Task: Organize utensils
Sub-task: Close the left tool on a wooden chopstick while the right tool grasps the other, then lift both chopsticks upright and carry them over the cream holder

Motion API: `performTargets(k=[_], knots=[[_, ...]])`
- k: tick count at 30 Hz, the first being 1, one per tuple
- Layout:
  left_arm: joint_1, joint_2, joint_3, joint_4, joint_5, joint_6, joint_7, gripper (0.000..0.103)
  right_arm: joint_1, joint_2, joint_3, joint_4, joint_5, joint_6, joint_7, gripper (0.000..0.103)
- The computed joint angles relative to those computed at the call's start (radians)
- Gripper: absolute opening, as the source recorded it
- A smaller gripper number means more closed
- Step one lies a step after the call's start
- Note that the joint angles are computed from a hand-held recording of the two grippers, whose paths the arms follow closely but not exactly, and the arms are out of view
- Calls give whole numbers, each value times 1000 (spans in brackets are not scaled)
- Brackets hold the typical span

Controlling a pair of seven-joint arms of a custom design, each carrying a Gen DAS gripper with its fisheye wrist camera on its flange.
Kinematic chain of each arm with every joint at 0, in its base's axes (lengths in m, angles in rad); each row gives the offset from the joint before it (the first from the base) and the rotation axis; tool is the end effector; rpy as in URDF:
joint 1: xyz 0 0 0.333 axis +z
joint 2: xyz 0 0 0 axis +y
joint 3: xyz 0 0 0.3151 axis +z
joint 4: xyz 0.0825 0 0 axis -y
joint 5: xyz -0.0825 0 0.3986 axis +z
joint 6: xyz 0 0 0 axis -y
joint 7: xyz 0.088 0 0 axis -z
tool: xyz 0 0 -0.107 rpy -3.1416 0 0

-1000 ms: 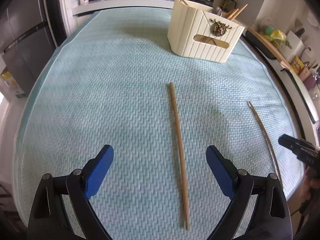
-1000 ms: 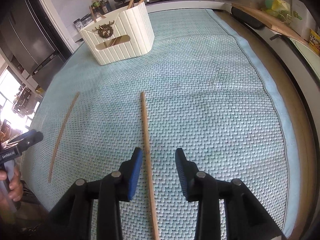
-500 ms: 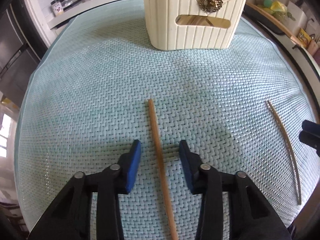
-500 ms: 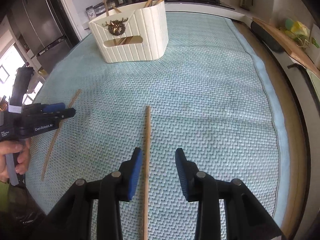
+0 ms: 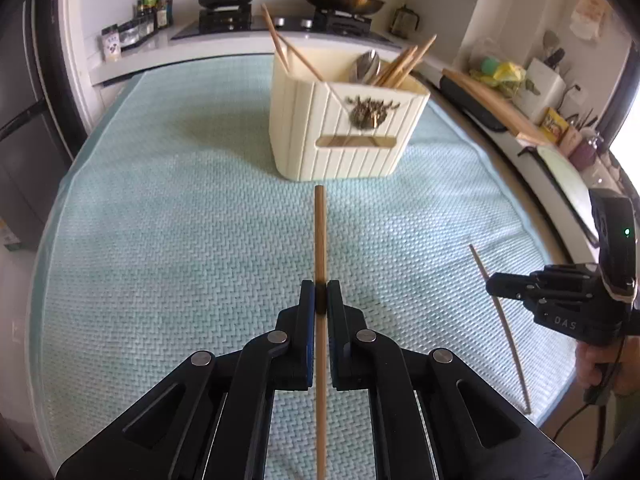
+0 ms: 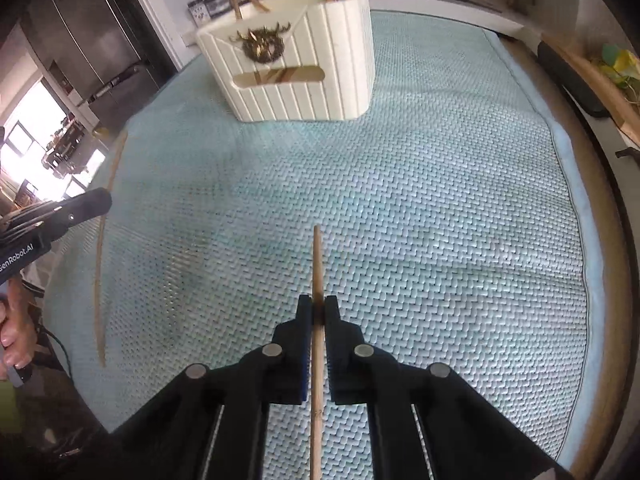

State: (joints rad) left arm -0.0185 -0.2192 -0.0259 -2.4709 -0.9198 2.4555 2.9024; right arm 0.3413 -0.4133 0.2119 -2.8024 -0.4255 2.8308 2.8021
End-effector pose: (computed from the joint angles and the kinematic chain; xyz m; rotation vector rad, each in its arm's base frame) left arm 0.4810 -0.0211 0.3846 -1.2153 2.6163 -0.9824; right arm 0.3356 0.2258 0.3527 -1.5952 2.1588 -0.3493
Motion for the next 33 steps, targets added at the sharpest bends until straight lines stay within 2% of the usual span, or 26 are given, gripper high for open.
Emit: performTargets(k=[5,8,15,24,31,33], knots=[[19,-108,59,-1,-60,-118,25,4,-48,-237,127,-47,-90,-45,151,6],[25,-126,79,31,-88,-166,30,4,-58,-330,161,-45,-136,-78,202,6],[29,-134,81,94,-129,-196,30,4,-147,-386,246,38,-289,-135,289,5],[10,-82,59,243,-149,-224,-33,4,-226,-326,193,174,-445,-133,268,5],[-8,30,15,410,-165,-194,-102,4,-276,-235,152,297,-526,-100,235,4],[-10,75,0,467,-165,-185,-128,4,-293,-204,144,333,-550,-78,239,1]])
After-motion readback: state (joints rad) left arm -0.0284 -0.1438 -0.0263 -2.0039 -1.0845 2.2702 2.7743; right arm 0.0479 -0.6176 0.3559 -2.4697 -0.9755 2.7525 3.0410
